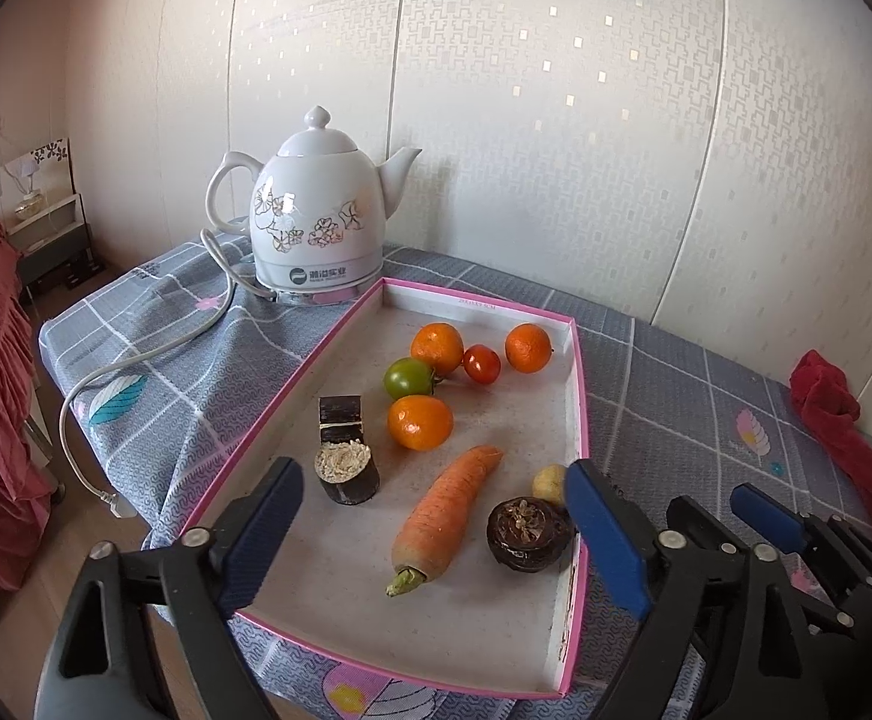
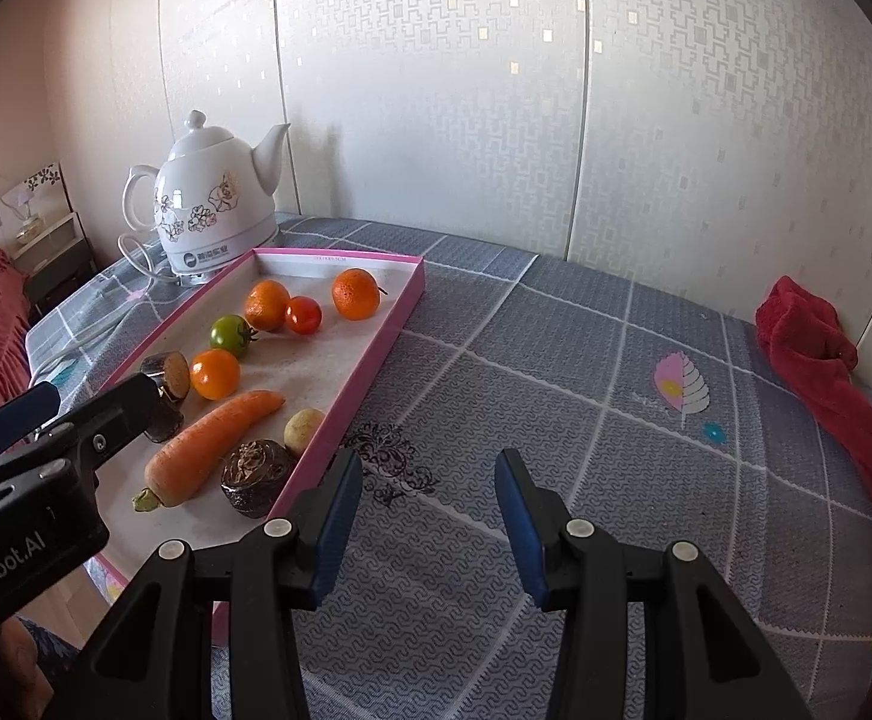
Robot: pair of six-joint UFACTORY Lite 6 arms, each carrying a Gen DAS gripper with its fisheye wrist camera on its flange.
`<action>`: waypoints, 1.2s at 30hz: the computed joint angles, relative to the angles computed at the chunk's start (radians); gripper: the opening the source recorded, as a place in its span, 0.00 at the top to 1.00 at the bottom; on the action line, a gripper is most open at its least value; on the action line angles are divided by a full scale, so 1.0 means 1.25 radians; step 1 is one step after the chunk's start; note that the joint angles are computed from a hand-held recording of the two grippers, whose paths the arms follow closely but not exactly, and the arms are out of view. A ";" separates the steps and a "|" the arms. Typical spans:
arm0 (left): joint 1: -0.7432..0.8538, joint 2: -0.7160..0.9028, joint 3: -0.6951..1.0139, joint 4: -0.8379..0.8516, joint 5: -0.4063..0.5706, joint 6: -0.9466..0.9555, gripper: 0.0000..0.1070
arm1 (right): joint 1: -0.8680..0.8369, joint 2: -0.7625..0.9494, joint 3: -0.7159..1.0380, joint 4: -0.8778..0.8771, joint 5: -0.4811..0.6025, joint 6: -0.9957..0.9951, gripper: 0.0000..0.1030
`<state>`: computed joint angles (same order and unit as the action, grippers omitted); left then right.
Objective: Organize fruits
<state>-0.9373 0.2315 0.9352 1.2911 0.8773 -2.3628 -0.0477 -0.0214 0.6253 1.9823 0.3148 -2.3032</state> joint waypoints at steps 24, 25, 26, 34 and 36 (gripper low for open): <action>0.002 -0.002 -0.005 0.003 0.002 -0.007 0.04 | 0.009 0.010 0.000 0.113 -0.015 -0.116 0.55; 0.003 -0.002 -0.005 0.003 0.001 -0.007 0.04 | 0.010 0.010 0.001 0.113 -0.015 -0.115 0.55; 0.003 -0.003 -0.006 0.004 0.001 -0.008 0.04 | 0.009 0.010 0.001 0.113 -0.015 -0.116 0.55; 0.003 -0.006 -0.008 0.004 0.004 -0.011 0.04 | 0.016 0.003 -0.005 0.135 -0.017 -0.138 0.55; 0.002 -0.007 -0.008 0.004 0.006 -0.012 0.04 | 0.016 0.004 -0.005 0.132 -0.016 -0.135 0.55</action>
<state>-0.9352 0.2231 0.9251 1.2958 0.8851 -2.3783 -0.0281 -0.0164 0.6196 2.1477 0.2947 -2.4720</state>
